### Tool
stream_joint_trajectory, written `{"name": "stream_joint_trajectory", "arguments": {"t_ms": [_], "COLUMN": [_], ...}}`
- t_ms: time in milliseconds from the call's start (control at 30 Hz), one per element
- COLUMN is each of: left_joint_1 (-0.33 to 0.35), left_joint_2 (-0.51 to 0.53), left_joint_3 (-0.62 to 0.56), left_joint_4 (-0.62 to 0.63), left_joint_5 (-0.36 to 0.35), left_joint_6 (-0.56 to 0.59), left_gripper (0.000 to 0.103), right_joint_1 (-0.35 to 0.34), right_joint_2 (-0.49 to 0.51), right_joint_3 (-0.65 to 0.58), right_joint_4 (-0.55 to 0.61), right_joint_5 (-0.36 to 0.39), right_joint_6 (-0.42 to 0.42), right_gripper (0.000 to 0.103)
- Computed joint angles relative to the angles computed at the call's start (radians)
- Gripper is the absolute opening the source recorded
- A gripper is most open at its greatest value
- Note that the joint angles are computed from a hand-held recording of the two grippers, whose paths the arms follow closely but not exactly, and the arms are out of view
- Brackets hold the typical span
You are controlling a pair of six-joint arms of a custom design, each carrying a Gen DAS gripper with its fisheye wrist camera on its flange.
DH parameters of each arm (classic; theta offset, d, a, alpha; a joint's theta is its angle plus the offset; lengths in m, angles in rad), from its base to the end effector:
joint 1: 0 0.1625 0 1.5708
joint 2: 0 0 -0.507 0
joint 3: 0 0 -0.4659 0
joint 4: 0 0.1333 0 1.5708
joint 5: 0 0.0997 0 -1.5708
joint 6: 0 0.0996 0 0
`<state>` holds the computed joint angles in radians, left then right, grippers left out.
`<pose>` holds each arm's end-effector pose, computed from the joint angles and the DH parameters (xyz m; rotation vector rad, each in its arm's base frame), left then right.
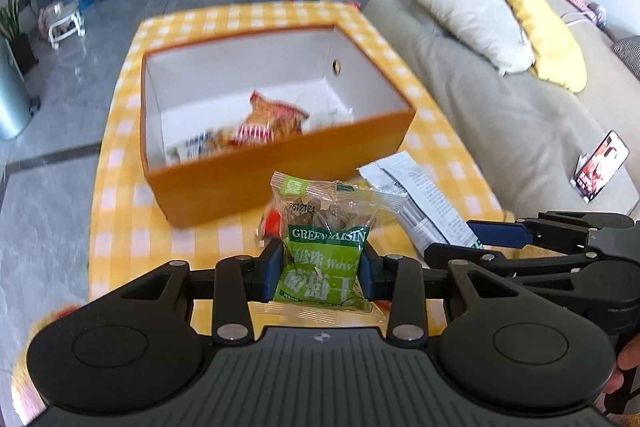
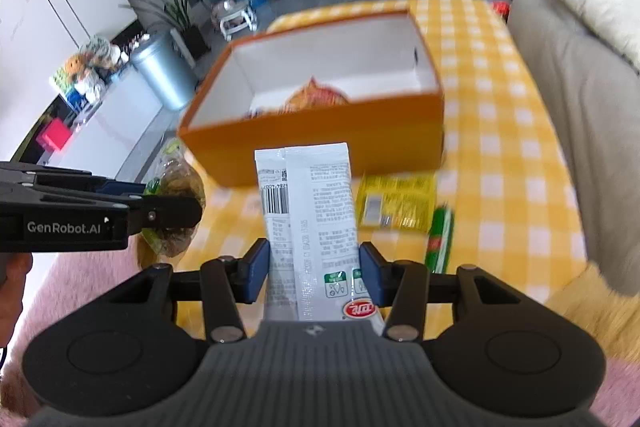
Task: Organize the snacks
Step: 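Lift both held snacks and carry them over the orange box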
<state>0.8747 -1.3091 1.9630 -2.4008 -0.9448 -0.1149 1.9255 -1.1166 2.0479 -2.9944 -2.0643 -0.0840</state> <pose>-0.2462 -0.5935 0.3068 0.6691 2.4948 -0.5391 0.2995 -0.5607 0.2141 0.4090 -2.5982 0.7427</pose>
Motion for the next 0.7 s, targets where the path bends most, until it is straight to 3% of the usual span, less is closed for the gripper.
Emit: {"name": "stream_joint_trajectory", "arguments": {"t_ms": [467, 700], "left_joint_1": [0.002, 0.022], "left_joint_2": [0.081, 0.139], "left_joint_3": [-0.117, -0.196], "left_joint_4": [-0.144, -0.176], "left_joint_5": [0.031, 0.057], "left_joint_6": [0.173, 0.240], "left_gripper": [0.042, 0.042], "right_joint_1": [0.026, 0.016], "right_joint_2": [0.059, 0.127], "right_joint_3": [-0.147, -0.263], "right_joint_4": [-0.088, -0.068], "right_joint_5": [-0.015, -0.007], "right_joint_6": [-0.172, -0.234], "right_gripper": [0.047, 0.046]}}
